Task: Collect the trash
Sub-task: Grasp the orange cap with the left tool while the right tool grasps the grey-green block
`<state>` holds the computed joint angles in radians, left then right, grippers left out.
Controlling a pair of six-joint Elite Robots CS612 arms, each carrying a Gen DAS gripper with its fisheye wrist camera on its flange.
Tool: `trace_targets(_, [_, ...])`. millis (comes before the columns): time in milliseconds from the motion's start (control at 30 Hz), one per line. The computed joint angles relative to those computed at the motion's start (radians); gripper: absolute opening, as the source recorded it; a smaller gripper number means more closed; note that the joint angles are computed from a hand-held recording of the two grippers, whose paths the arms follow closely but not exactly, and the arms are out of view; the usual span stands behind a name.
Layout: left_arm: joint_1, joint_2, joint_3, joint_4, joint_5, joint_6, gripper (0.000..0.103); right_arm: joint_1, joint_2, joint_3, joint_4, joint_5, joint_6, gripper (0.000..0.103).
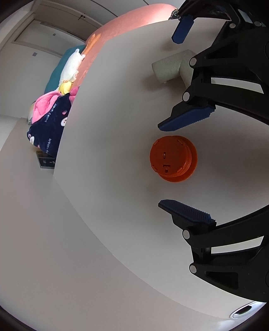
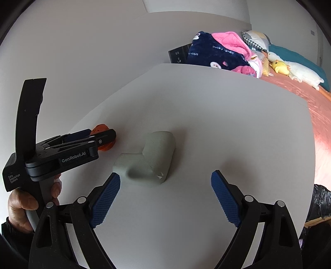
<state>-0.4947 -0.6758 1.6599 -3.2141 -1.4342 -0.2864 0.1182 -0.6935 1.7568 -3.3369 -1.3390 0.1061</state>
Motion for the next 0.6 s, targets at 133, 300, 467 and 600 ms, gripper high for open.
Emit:
trace_targets(133, [0.003, 0.01, -0.01, -0.016, -0.024, 0.024, 0.044, 0.016, 0.01, -0.025, 0.022, -0.014, -0.017, 0.09])
trace_targets(300, [0.005, 0.009, -0.007, -0.019, -0.021, 0.01, 0.043, 0.032, 0.023, -0.052, 0.046, -0.038, -0.02, 0.09])
trace_targets(467, [0.013, 0.006, -0.003, -0.018, -0.025, -0.016, 0.043, 0.042, 0.03, -0.068, 0.063, -0.059, -0.03, 0.09])
trace_targets(600, [0.014, 0.005, -0.002, -0.017, -0.025, -0.014, 0.043, 0.044, 0.033, -0.076, 0.068, -0.072, -0.034, 0.071])
